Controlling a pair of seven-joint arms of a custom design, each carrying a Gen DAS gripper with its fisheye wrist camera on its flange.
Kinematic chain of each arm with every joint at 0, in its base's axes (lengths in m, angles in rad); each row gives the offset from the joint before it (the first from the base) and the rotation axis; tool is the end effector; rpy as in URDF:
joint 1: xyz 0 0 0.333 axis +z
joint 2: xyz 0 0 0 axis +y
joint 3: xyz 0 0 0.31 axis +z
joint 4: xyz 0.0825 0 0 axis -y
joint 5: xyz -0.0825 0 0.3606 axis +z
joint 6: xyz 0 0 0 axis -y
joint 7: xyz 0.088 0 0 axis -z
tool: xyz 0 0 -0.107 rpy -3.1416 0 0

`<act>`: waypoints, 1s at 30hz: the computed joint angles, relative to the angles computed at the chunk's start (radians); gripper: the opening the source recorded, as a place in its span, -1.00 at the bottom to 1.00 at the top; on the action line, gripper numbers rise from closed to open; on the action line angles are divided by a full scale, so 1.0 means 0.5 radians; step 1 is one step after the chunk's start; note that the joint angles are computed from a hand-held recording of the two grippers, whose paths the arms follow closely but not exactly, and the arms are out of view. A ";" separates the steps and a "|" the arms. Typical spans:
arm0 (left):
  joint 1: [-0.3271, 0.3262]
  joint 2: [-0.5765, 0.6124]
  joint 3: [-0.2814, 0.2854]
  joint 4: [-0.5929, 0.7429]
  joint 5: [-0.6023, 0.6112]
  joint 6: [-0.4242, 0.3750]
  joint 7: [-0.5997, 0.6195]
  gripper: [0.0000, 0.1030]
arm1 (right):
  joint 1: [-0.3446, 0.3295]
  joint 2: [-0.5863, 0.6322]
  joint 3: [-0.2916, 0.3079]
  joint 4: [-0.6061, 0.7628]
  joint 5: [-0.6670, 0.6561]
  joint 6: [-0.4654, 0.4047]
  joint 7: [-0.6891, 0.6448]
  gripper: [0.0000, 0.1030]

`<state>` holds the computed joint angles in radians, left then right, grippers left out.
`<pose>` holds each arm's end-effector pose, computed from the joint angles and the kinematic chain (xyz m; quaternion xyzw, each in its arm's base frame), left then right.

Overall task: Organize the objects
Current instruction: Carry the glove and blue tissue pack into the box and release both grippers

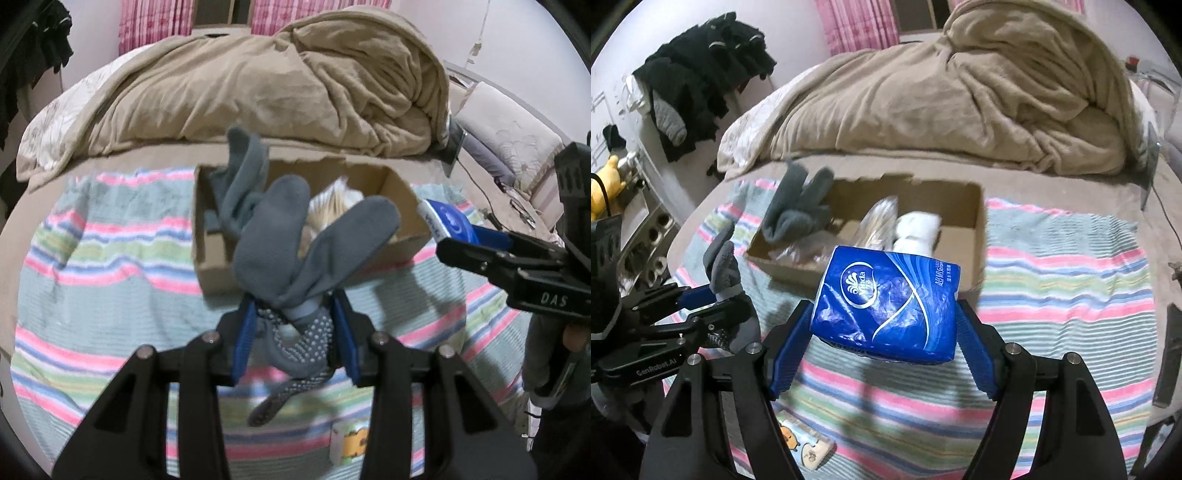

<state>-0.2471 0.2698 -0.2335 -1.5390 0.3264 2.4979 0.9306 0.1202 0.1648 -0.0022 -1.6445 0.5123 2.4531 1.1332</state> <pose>0.5993 -0.2912 0.5823 -0.6607 0.6610 -0.3059 0.1815 0.6323 0.0751 0.5875 -0.7366 0.5637 -0.1225 0.3531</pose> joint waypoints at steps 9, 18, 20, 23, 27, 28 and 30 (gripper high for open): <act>-0.046 0.220 0.023 0.369 0.068 -0.097 0.062 -0.20 | -0.048 0.135 -0.010 0.204 0.042 -0.004 -0.008 0.52; -0.089 0.494 0.047 0.764 0.043 -0.226 0.157 -0.20 | -0.078 0.325 0.011 0.454 0.058 -0.047 0.006 0.52; -0.099 0.547 0.054 0.838 0.032 -0.246 0.170 -0.20 | -0.082 0.371 0.017 0.513 0.059 -0.067 0.010 0.52; -0.111 0.639 0.065 0.970 0.010 -0.289 0.189 -0.20 | -0.085 0.444 0.024 0.606 0.049 -0.104 0.021 0.52; -0.125 0.743 0.077 1.118 -0.019 -0.333 0.219 -0.20 | -0.094 0.526 0.035 0.711 0.044 -0.144 0.029 0.52; -0.131 0.771 0.080 1.161 -0.026 -0.346 0.228 -0.20 | -0.096 0.547 0.037 0.738 0.043 -0.153 0.034 0.52; -0.143 0.839 0.087 1.266 -0.041 -0.383 0.251 -0.20 | -0.100 0.583 0.042 0.786 0.039 -0.172 0.040 0.52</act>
<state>-0.3187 0.6895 -0.1898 -0.9058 0.3058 2.3066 1.0560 0.0704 0.4564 0.0189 -1.2517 0.5318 2.3674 1.1532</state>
